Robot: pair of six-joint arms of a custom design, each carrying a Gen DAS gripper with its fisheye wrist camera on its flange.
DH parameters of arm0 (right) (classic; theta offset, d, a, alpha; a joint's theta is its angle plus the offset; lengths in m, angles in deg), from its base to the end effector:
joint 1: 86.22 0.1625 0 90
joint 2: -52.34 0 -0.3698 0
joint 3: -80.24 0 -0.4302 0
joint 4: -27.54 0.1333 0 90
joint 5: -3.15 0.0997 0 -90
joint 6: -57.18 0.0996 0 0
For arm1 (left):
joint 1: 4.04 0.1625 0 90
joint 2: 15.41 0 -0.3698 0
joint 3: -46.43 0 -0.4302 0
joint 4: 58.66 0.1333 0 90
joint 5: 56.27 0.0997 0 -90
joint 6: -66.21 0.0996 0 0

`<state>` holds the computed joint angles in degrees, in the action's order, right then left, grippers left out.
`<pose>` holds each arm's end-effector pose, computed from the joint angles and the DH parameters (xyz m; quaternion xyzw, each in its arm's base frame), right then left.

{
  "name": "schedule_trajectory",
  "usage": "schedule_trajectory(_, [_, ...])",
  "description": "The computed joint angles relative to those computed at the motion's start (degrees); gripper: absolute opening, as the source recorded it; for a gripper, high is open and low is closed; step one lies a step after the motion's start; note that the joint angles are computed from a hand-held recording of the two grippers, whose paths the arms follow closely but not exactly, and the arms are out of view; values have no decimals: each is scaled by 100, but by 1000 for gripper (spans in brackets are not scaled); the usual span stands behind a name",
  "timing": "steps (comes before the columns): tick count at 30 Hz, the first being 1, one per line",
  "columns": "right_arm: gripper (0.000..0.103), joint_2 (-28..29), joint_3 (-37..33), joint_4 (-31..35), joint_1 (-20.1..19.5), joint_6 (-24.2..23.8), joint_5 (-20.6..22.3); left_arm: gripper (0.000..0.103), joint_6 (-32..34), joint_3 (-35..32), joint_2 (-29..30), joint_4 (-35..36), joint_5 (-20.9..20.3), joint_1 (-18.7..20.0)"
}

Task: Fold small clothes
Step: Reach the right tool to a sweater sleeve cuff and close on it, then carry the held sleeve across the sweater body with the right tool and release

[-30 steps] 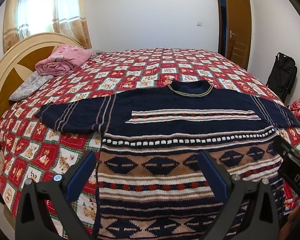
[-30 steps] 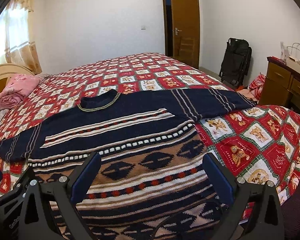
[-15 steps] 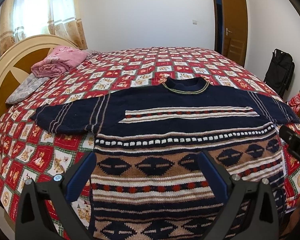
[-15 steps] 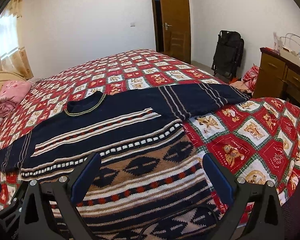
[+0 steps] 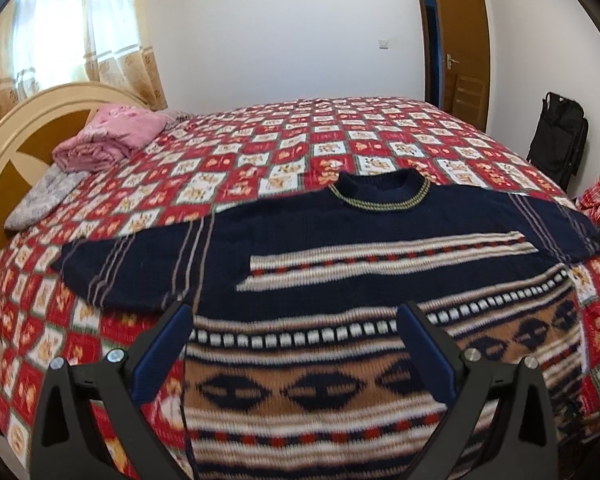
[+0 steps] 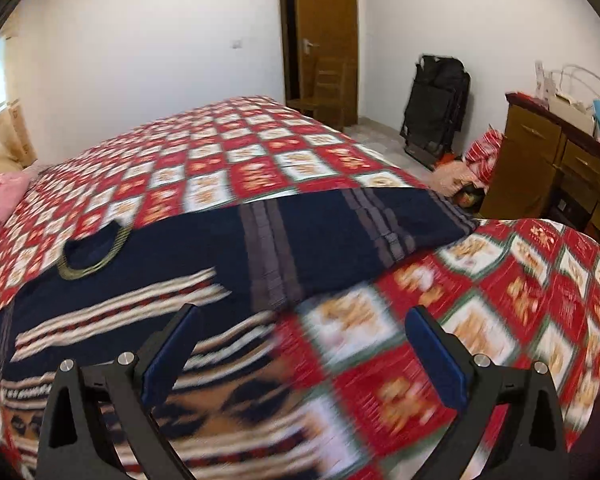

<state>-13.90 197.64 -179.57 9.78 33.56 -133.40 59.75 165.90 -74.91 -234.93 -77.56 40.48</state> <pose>0.1152 -0.5127 0.2290 -0.0109 -0.8000 0.4433 0.4042 -0.2039 -0.5177 0.1204 0.1475 0.8006 -0.4095 0.4118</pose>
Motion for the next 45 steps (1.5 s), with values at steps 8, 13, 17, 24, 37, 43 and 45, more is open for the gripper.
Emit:
schedule_trajectory(8, [53, -1298, -862, 2957, -1651, 2405, 1269, 103, 323, -812, 507, 380, -144, 280])
schedule_trajectory(13, [53, -1432, -1553, 3908, -2294, 3034, 1610, 103, 97, -1148, 691, 899, -146, 410])
schedule_trajectory(17, [53, -1262, -1967, 4493, -2363, 2976, 1536, 103, -236, -1425, 835, 1383, -166, 507])
schedule_trajectory(24, [43, -833, -2669, 5200, -2569, 3069, 1633, 103, -568, -1778, 1060, 1910, -129, 578])
schedule_trajectory(37, [11, -672, -2361, 3602, -2378, 2404, 1294, 103, -678, -1811, 1053, 2062, -199, 597])
schedule_trajectory(43, [10, 272, -2547, 920, -1263, -447, -202, 103, -632, -1552, 792, 1658, -193, 578])
schedule_trajectory(45, [10, 484, -2560, 227, -952, -1202, -156, 103, -676, -1484, 720, 1605, -199, 582])
